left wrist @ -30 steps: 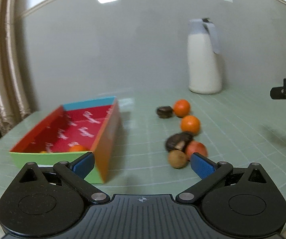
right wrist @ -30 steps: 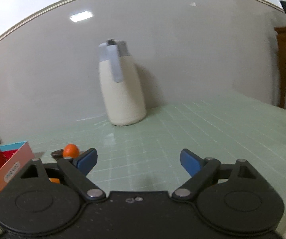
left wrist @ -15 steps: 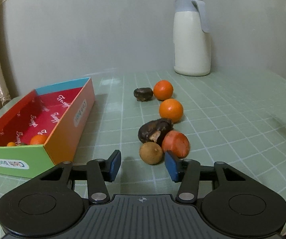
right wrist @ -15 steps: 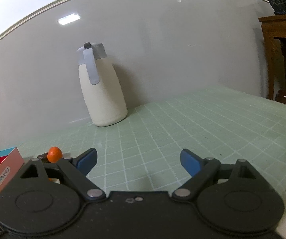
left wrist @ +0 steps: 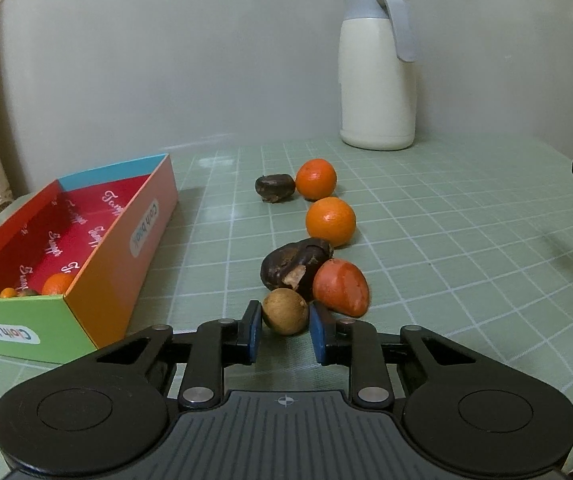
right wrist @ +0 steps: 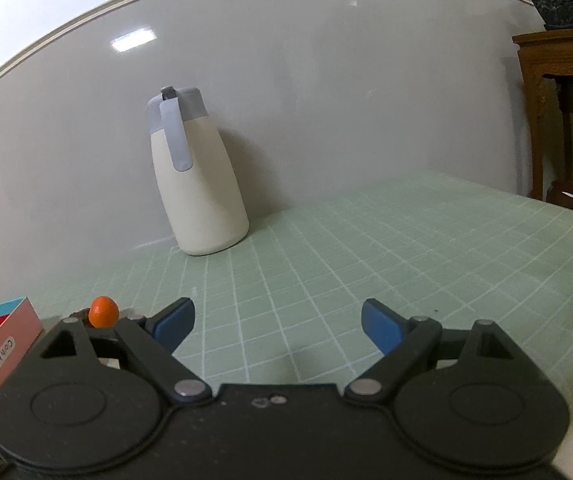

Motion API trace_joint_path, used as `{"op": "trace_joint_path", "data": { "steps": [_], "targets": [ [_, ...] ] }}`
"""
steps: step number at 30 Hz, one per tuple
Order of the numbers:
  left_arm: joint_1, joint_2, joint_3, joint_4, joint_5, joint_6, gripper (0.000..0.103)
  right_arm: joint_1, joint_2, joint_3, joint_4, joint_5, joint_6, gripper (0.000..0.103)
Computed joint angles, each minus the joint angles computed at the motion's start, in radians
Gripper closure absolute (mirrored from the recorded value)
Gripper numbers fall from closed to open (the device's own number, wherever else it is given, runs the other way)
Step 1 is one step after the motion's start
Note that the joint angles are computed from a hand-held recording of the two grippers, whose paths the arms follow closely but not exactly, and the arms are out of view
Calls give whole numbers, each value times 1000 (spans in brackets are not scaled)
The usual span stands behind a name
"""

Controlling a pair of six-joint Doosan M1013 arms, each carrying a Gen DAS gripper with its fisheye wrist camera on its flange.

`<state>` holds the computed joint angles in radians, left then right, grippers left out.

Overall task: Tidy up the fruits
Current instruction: 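Lower the left tool onto the tan round fruit and close on it, then carry the tan fruit with the left tool into the box and release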

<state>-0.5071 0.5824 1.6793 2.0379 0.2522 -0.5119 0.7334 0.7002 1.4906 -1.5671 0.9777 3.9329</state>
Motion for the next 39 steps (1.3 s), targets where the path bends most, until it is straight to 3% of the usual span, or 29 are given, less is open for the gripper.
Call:
{"op": "trace_joint_path", "data": {
  "steps": [15,25,39],
  "targets": [
    [1,-17,34,177,63,-177,77,-2,7,-15,2,-8,-24,13],
    [7,-38,72,266,197,-276,77,1,26,-52,-5,-43,-81,13],
    [73,-34,36,54,259,-191,77,7,48,-98,-2,-95,-142,13]
  ]
}}
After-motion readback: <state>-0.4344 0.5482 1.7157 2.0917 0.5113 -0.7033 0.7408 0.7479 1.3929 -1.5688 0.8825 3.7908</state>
